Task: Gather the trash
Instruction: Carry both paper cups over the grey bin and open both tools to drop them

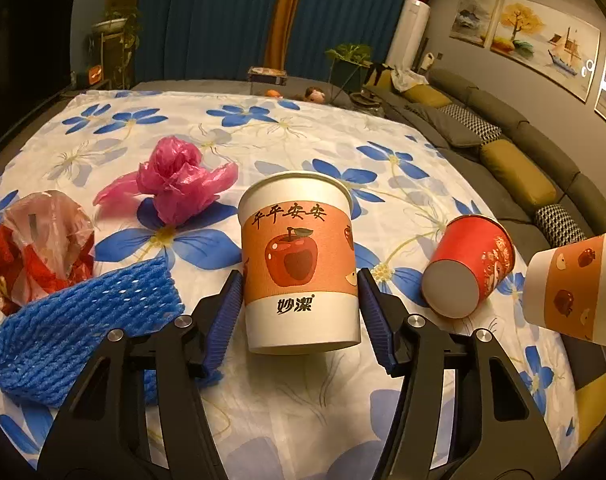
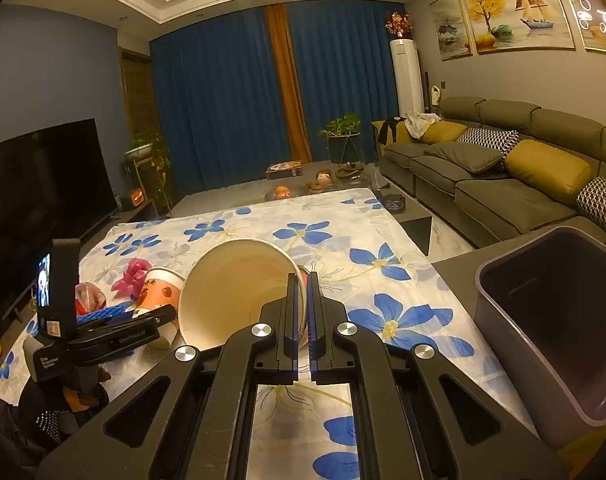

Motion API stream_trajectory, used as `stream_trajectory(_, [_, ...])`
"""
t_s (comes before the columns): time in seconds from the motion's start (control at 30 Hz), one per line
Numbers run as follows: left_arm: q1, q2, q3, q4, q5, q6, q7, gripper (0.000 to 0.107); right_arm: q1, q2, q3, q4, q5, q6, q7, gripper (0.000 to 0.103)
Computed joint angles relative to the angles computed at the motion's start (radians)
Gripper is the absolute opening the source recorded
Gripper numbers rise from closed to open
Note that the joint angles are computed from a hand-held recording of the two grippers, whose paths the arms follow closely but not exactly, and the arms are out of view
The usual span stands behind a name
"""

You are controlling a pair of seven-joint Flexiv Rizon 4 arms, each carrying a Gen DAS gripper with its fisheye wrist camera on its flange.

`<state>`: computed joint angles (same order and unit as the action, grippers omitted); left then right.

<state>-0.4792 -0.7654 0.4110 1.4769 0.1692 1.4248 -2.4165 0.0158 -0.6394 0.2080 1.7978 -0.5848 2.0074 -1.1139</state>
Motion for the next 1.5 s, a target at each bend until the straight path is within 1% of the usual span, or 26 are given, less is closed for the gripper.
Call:
stream_trajectory(0.07, [-0.021, 0.008, 0.018, 0.011, 0.011, 0.015, -0.014, 0.056, 0.003, 0.005, -0.004, 0.006, 0.005, 0.004, -0.004, 0.005])
stream_trajectory(0.23, [-0.109, 0.029, 0.100, 0.028, 0.046, 0.040, -0.072, 0.056, -0.002, 0.021, -0.008, 0.023, 0.011, 0.018, -0.006, 0.005])
stream_trajectory(0.37, [-0.178, 0.043, 0.157, 0.029, 0.078, 0.036, -0.117, 0.056, -0.010, 0.043, -0.013, 0.049, 0.012, 0.044, -0.005, 0.005])
stream_trajectory(0.57, [-0.228, 0.054, 0.174, -0.005, 0.135, 0.026, -0.158, 0.056, -0.027, 0.080, -0.031, 0.097, 0.007, 0.088, 0.004, 0.005])
stream_trajectory(0.87, [-0.235, 0.049, 0.122, -0.083, 0.208, 0.005, -0.174, 0.056, -0.044, 0.127, -0.080, 0.155, 0.036, 0.148, 0.009, 0.005])
stream_trajectory(1.0, [-0.226, 0.038, 0.085, -0.127, 0.229, 0.004, -0.161, 0.056, -0.059, 0.134, -0.094, 0.166, 0.043, 0.163, 0.013, 0.005])
stream_trajectory(1.13, [-0.207, 0.014, 0.035, -0.191, 0.227, -0.005, -0.120, 0.056, -0.070, 0.139, -0.114, 0.169, 0.064, 0.177, 0.010, 0.005])
stream_trajectory(1.3, [-0.190, -0.031, -0.019, -0.289, 0.210, -0.010, -0.055, 0.056, -0.069, 0.139, -0.150, 0.154, 0.129, 0.178, -0.008, 0.005])
stream_trajectory(1.5, [-0.149, -0.121, -0.107, -0.445, 0.146, -0.023, 0.071, 0.056, -0.074, 0.124, -0.186, 0.115, 0.215, 0.163, -0.029, 0.005])
